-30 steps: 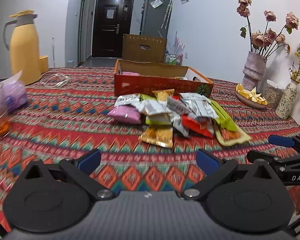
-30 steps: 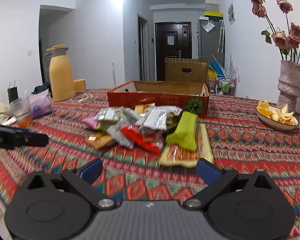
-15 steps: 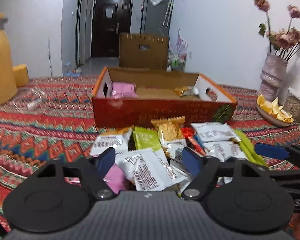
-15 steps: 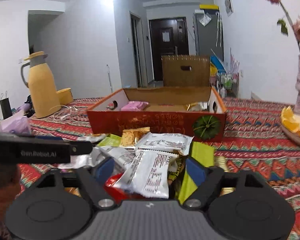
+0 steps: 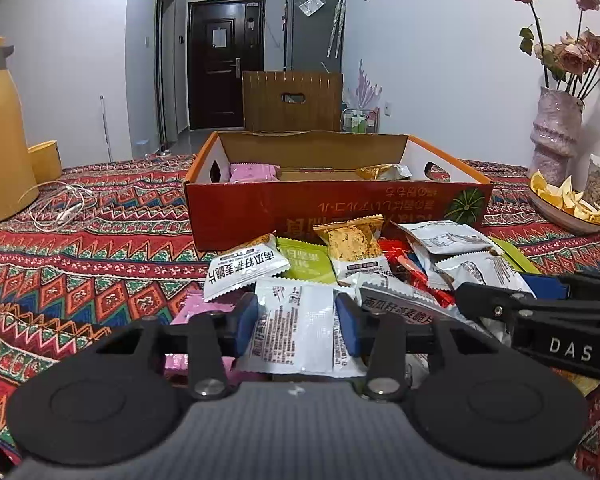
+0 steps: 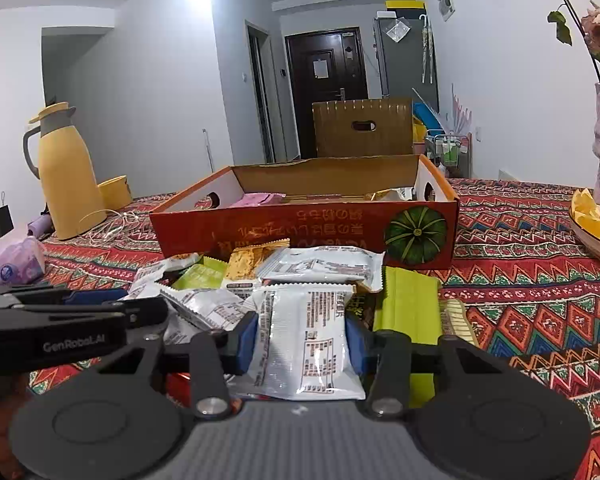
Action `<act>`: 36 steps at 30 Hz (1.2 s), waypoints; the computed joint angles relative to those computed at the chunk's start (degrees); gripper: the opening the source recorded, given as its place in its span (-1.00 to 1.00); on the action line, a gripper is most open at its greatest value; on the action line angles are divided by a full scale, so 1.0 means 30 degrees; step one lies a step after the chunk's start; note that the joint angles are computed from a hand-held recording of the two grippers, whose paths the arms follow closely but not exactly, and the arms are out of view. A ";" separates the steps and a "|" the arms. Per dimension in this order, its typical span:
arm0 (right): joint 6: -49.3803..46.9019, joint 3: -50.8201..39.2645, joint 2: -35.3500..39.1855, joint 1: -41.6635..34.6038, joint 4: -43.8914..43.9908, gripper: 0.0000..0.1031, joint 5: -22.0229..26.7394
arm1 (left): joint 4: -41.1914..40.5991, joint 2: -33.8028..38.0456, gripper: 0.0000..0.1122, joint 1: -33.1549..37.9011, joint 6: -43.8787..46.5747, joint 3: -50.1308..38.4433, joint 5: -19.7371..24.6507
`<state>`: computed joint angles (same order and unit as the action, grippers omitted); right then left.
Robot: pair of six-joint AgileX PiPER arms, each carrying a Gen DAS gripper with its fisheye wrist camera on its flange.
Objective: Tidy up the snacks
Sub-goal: 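Grasp a white printed packet with the left tool while the right tool grasps another white packet, then carry both white packets into the box and open both tools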
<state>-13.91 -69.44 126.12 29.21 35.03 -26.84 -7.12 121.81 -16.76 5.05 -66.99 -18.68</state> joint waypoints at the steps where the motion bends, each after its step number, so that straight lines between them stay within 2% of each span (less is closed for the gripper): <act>1: -0.0189 0.0080 -0.0083 0.0050 0.0198 -0.17 -0.0050 | -0.0032 -0.0166 -0.24 -0.0018 0.0084 0.0173 -0.0002; 4: -0.0395 0.0940 -0.0746 0.0345 0.0510 -0.18 -0.0629 | -0.0946 -0.1062 -0.24 -0.0103 0.0886 0.1222 -0.0175; 11: -0.0587 0.3557 -0.2691 0.1426 0.1212 -0.18 -0.1937 | -0.0460 -0.5107 -0.24 0.0020 -0.0719 0.6204 -0.1561; 23: -0.2284 0.8299 -0.5974 0.5705 0.5878 -0.18 -0.4283 | -0.0054 -1.1020 -0.24 -0.0080 -0.1818 1.2934 -0.3268; 31: -0.2819 1.0697 -0.7744 0.8383 0.8718 -0.18 -0.6147 | -0.2053 -1.4088 -0.24 -0.1268 -0.0540 1.5624 -0.3763; 36: -0.2878 1.1608 -0.8453 0.9392 0.9521 -0.18 -0.6896 | -0.4374 -1.5649 -0.24 -0.2442 0.0933 1.6868 -0.4031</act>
<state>-22.55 -34.61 100.76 57.38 63.59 -47.53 -20.24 74.86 -24.09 7.85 -16.39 -30.77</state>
